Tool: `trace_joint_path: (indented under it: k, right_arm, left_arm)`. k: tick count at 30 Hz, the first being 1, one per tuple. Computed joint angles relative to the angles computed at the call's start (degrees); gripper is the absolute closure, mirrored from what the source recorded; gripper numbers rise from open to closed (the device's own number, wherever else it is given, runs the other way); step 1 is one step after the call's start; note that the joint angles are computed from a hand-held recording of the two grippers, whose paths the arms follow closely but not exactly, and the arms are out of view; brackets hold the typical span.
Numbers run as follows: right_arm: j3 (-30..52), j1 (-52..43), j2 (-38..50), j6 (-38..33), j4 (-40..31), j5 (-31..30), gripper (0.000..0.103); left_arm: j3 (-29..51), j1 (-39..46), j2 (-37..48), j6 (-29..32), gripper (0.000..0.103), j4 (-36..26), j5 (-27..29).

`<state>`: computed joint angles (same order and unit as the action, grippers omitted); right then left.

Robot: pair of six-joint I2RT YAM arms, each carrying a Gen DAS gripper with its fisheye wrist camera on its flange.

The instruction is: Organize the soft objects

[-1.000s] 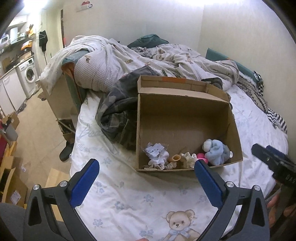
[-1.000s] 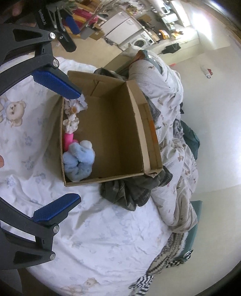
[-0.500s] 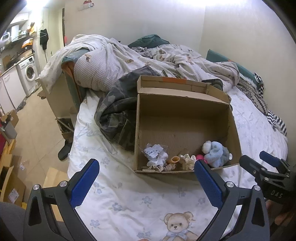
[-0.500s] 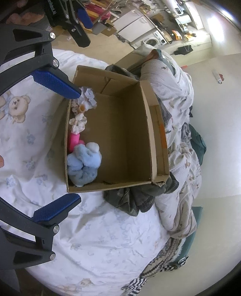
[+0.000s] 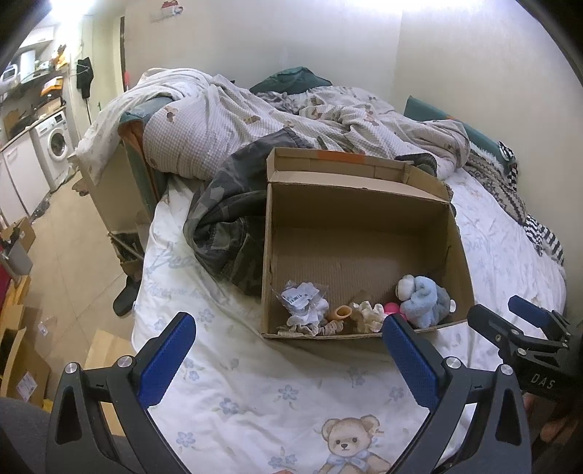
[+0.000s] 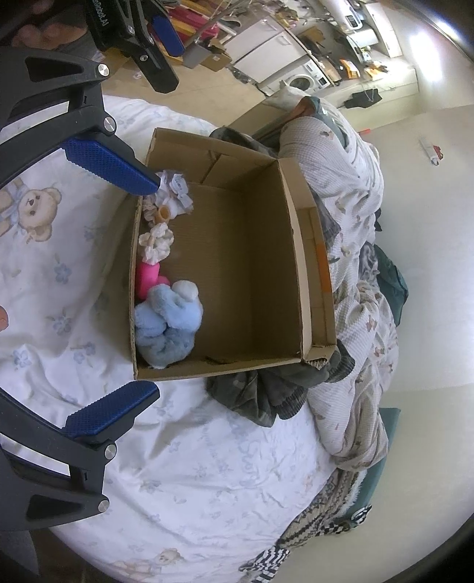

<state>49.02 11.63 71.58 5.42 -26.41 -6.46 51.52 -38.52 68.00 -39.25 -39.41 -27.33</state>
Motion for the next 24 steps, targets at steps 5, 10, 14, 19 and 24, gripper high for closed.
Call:
trace_joint_path:
  k: [5,10,14,19,24]
  right_arm:
    - [0.04,0.18,0.1,0.1,0.04,0.13,0.0]
    - [-0.02,0.34,0.12,0.16,0.15,0.2,0.0]
    - [0.03,0.3,0.18,0.08,0.09,0.21,0.0]
    - [0.06,0.35,0.16,0.2,0.08,0.25,0.0]
    - [0.05,0.32,0.18,0.11,0.09,0.19,0.0]
  left_arm:
    - [-0.19,-0.23,0.16,-0.36,0.001,0.14,0.01]
    - [-0.5,-0.37,0.26,-0.48,0.001,0.47,0.0]
    - [-0.48,-0.18,0.18,-0.41,0.001,0.48,0.24]
    - [-0.37,-0.17,0.32,-0.32,0.001,0.34,0.16]
    - [-0.31,-0.01,0.2,-0.18,0.001,0.32,0.27]
